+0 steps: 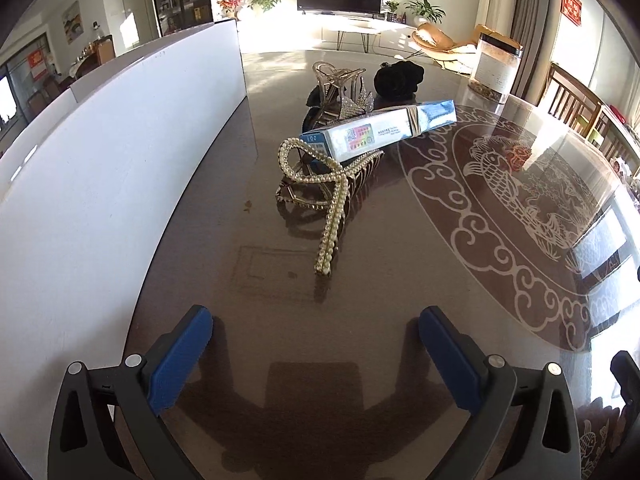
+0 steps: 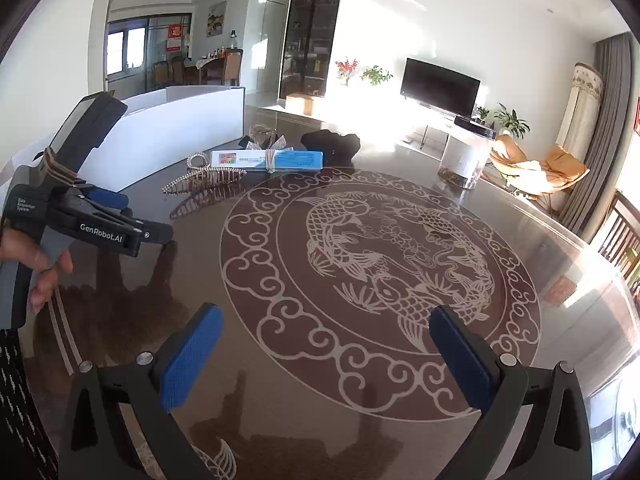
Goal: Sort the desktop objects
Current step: 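Move both open grippers back over the table toward the remaining items, then grasp the pearl hair claw with the left gripper while the right gripper grasps the nail cream box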
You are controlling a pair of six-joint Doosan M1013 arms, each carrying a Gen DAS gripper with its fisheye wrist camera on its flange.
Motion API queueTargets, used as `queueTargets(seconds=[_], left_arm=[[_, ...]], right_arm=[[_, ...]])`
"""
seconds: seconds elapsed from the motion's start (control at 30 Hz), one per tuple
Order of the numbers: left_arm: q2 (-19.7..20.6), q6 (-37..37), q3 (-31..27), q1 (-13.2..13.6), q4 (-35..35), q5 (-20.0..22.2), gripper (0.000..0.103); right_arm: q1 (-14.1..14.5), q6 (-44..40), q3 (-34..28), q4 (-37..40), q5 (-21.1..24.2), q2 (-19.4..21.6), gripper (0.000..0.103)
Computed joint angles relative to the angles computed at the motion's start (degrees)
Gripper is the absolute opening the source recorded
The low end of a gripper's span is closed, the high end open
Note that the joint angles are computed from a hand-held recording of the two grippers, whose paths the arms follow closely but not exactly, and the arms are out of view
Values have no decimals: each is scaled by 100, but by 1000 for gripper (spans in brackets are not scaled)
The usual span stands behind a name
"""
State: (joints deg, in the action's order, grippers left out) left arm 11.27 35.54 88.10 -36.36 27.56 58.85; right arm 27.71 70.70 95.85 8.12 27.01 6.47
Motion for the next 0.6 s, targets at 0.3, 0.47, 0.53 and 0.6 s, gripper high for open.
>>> queueTargets(seconds=[0.3, 0.47, 0.53, 0.6], left_arm=[[350, 1295, -416, 371, -466, -502, 103], [393, 1305, -468, 406, -358, -635, 87], [326, 972, -384, 375, -105, -729, 57], [293, 873, -359, 366, -83, -712, 55]], right_arm=[[7, -14, 2, -52, 24, -7, 103], [28, 76, 5, -173, 13, -6, 103], [41, 158, 5, -270, 6, -4, 103], [53, 261, 9, -383, -6, -5, 103]])
